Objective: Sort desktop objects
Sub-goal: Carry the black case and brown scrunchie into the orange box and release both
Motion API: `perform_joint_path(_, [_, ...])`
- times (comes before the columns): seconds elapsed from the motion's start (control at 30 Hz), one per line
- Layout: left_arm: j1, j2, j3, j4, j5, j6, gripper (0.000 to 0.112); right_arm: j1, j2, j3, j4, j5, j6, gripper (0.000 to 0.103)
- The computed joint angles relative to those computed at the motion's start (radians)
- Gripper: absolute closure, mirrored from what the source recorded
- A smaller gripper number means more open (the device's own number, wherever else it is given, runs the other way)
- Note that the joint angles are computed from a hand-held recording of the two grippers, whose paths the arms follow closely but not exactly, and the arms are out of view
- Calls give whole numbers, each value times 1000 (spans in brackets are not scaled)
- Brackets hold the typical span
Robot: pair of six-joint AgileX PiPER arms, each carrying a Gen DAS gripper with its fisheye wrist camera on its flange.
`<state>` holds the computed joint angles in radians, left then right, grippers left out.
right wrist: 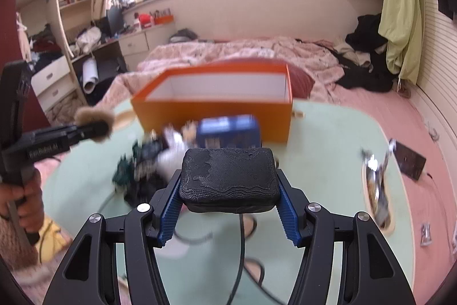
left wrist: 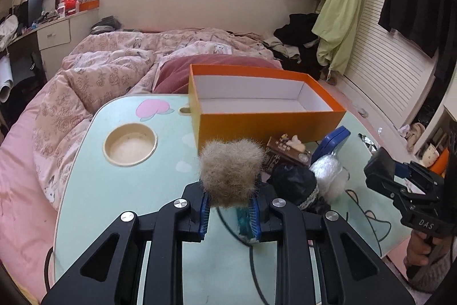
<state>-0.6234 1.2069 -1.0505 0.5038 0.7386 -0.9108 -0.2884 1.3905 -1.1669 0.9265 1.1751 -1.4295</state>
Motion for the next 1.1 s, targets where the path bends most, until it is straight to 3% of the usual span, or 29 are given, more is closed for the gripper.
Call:
perform_joint_path(0.13, [87, 127, -180, -133, -28, 212, 88, 148, 66, -158, -35, -93, 170, 44])
perform_joint_path(0.23, [163, 280, -366, -257, 6, 357, 88, 286, 145, -277, -137, -207, 328, 43])
perform_joint_path(0.33, [206, 422, -530, -286, 50, 395, 88, 403, 238, -383, -269, -310, 480, 43])
perform_joint_path(0.47, [242, 565, -684, -324, 126, 404, 64, 481, 342, -505, -416, -342, 643, 42])
perform_joint_path(0.5, [241, 572, -688, -319, 138, 387, 60, 486, 345, -508, -435, -352, 666, 32])
perform_joint_path(0.57, [245, 528, -616, -328, 85, 370, 40, 477, 315, -460, -442, -390, 668, 15])
perform_joint_path(0.63, [238, 459, -512, -314, 1, 355, 31, 436, 261, -377, -346, -426, 554, 14])
perform_joint_path(0.73, [193, 376, -406, -188, -33, 256, 31, 365, 206, -297, -240, -407, 413, 12])
perform_joint_path(0.93, [90, 196, -212, -106, -26, 142, 31, 201, 86, -133, -122, -257, 228, 12])
perform_joint_path(1.1, [-79, 55, -30, 25, 32, -39, 31, 54, -16, 35, -111, -164, 44, 11])
